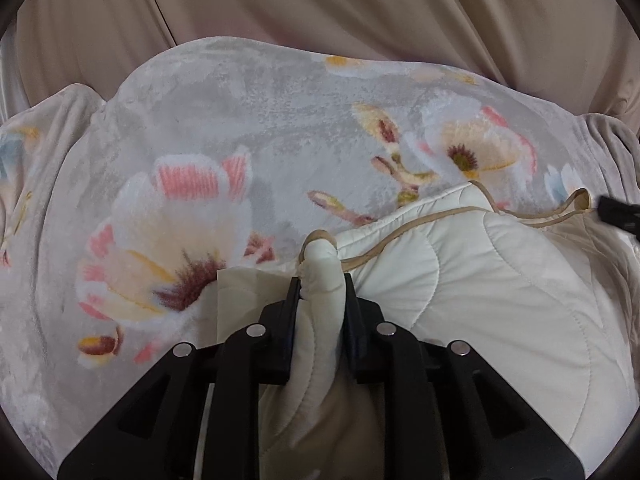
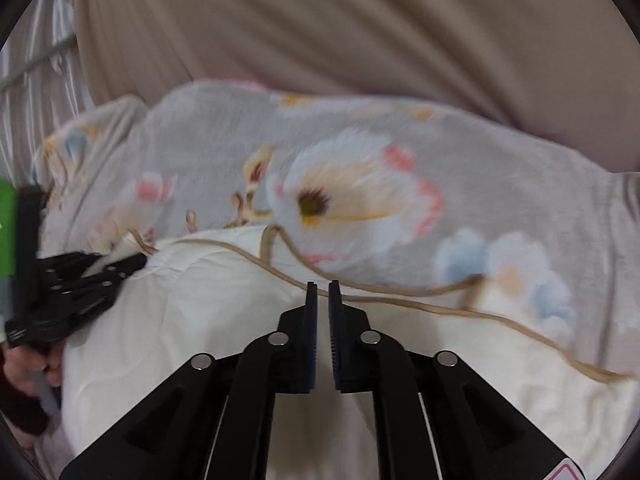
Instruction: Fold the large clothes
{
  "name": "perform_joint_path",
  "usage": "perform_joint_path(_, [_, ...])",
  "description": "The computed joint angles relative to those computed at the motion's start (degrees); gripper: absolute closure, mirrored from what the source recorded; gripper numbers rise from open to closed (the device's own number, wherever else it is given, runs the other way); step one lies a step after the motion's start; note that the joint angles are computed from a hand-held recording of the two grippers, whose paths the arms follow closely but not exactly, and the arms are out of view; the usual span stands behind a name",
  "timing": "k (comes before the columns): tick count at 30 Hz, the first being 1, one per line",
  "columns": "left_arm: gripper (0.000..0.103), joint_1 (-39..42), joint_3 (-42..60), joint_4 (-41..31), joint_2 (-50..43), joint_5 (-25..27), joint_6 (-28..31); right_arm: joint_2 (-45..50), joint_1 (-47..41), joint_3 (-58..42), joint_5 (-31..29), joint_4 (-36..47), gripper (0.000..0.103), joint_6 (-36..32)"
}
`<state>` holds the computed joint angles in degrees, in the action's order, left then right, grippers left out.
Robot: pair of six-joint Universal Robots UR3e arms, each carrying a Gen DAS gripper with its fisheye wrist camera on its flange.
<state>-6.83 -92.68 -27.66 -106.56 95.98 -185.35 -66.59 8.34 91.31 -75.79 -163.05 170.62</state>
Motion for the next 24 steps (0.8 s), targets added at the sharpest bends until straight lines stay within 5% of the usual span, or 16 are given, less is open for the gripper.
perform_joint_path(6, [0.077, -1.42, -3.57, 2.00, 4.38, 2.99, -1.45, -22.92, -18.20, 28.60, 5.87, -7.88, 0.061, -5.54])
perform_joint_path(9, [0.056, -1.50, -6.77, 3.98, 9.44, 1.35, -1.59, -29.32, -29.11, 37.90, 10.41, -11.96, 0.040, -6.93])
perform_joint_path(12, [0.050, -1.34, -2.81, 0.81, 8.37, 0.48, -2.82, -28.09, -36.43, 37.08, 16.93, -7.54, 0.037, -6.71])
perform_joint_path(15, [0.050, -0.08, 3.32, -5.48, 4.22, -2.31, -4.13, -19.97, -34.99, 31.20, 16.89, -5.26, 0.037, -3.57])
perform_joint_path(16, [0.051, 0.26, 4.95, -7.52, 2.95, -2.95, -5.28, -16.67, -33.04, 28.66, 14.26, -5.53, 0.048, -2.14])
perform_joint_path(17, [0.064, 0.58, 6.07, -9.14, 1.89, -3.30, -6.35, -15.13, -31.60, 27.63, 12.00, -5.84, 0.065, -1.64])
perform_joint_path(18, [0.074, 0.22, 6.33, -9.48, 1.53, -2.14, -7.04, -14.09, -30.89, 26.44, 11.74, -5.15, 0.091, -2.09])
perform_joint_path(19, [0.093, -0.34, 6.58, -9.44, 1.60, -0.04, -7.48, -14.57, -31.27, 26.95, 13.76, -5.94, 0.093, -2.18])
perform_joint_path(24, [0.096, 0.64, 4.14, -4.58, 5.82, 0.31, -7.34, -22.99, -36.56, 34.98, 23.10, -18.08, 0.095, -1.08])
